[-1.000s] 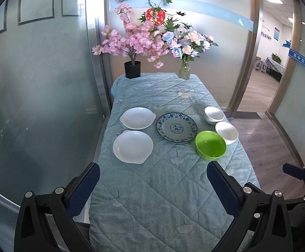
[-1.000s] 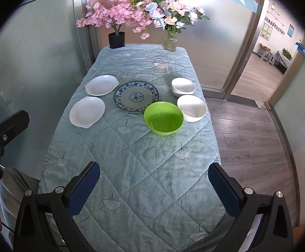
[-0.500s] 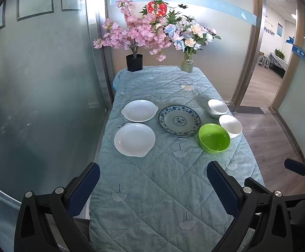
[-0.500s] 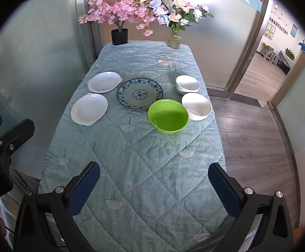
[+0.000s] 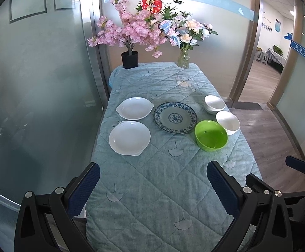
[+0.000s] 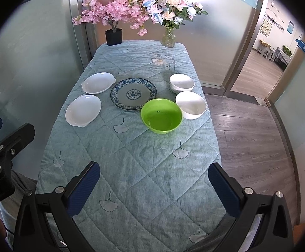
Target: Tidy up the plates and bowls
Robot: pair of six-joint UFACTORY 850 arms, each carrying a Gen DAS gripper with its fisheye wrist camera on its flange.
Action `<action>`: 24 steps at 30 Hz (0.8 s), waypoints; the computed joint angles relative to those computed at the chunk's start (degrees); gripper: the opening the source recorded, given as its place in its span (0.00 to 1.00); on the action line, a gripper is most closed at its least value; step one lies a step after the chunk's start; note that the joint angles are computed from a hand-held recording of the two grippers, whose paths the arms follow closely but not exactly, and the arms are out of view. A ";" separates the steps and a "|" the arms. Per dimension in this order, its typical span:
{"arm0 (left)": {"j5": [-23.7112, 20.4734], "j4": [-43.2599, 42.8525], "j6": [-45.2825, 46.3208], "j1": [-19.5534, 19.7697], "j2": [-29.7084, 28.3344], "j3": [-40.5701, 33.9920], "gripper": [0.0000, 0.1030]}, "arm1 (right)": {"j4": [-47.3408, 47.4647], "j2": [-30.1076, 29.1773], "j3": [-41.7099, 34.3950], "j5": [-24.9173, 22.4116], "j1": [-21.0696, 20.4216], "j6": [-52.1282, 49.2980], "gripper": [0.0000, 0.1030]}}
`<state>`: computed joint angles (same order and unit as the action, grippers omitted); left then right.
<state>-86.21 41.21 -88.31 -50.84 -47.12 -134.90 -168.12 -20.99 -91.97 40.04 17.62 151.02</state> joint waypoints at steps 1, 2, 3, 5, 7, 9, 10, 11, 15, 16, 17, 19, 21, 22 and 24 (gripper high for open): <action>0.52 -0.46 -0.18 0.14 0.47 0.80 0.99 | -0.10 -0.01 -0.03 0.03 0.02 0.03 0.99; 0.88 -0.98 -0.24 0.34 0.73 1.24 0.99 | -0.23 -0.02 -0.05 0.08 0.03 0.10 0.99; 1.39 -1.36 -0.41 0.53 1.17 2.04 0.99 | -0.36 -0.18 -0.19 0.23 0.07 0.20 0.99; 2.36 -1.68 -0.77 0.82 1.72 3.04 0.99 | -0.54 -0.76 -0.98 0.86 0.20 0.47 0.99; 2.98 -1.54 -1.14 1.07 2.26 4.02 0.99 | -0.57 -1.17 -1.41 1.12 0.30 0.52 0.99; 3.34 -1.67 -0.93 1.29 2.39 4.39 0.99 | -0.26 -1.69 -2.04 1.78 0.33 0.33 0.99; 3.71 -1.81 -0.91 1.39 2.58 4.85 0.99 | -0.19 -1.99 -2.38 2.06 0.36 0.29 0.99; 3.99 -2.07 -0.72 1.60 2.57 4.94 0.99 | -0.09 -2.22 -2.61 2.22 0.40 0.13 0.99; 4.81 -2.58 -0.06 2.28 2.58 5.25 0.99 | 0.29 -3.39 -3.86 3.13 0.62 -0.52 0.99; 5.34 -2.85 0.19 2.57 2.77 5.64 0.99 | 1.55 -3.90 -4.44 3.72 0.46 -1.59 0.99; 6.27 -3.42 0.69 3.04 3.10 6.14 0.99 | 2.90 -4.28 -4.94 4.36 0.24 -2.86 0.99; 8.52 -4.35 1.56 4.25 4.03 7.39 0.99 | 5.75 -5.83 -7.00 6.51 -0.22 -5.83 0.99; 9.81 -4.71 2.96 5.73 4.33 7.47 0.99 | 7.44 -8.15 -10.34 8.74 -0.55 -7.61 0.99; 11.14 -5.22 4.22 6.80 4.56 7.53 0.99 | 8.41 -9.74 -12.73 10.27 -0.79 -8.46 0.99; 12.91 -7.17 7.19 9.22 4.64 6.90 0.99 | 9.95 -13.98 -19.37 14.38 -1.22 -8.78 0.99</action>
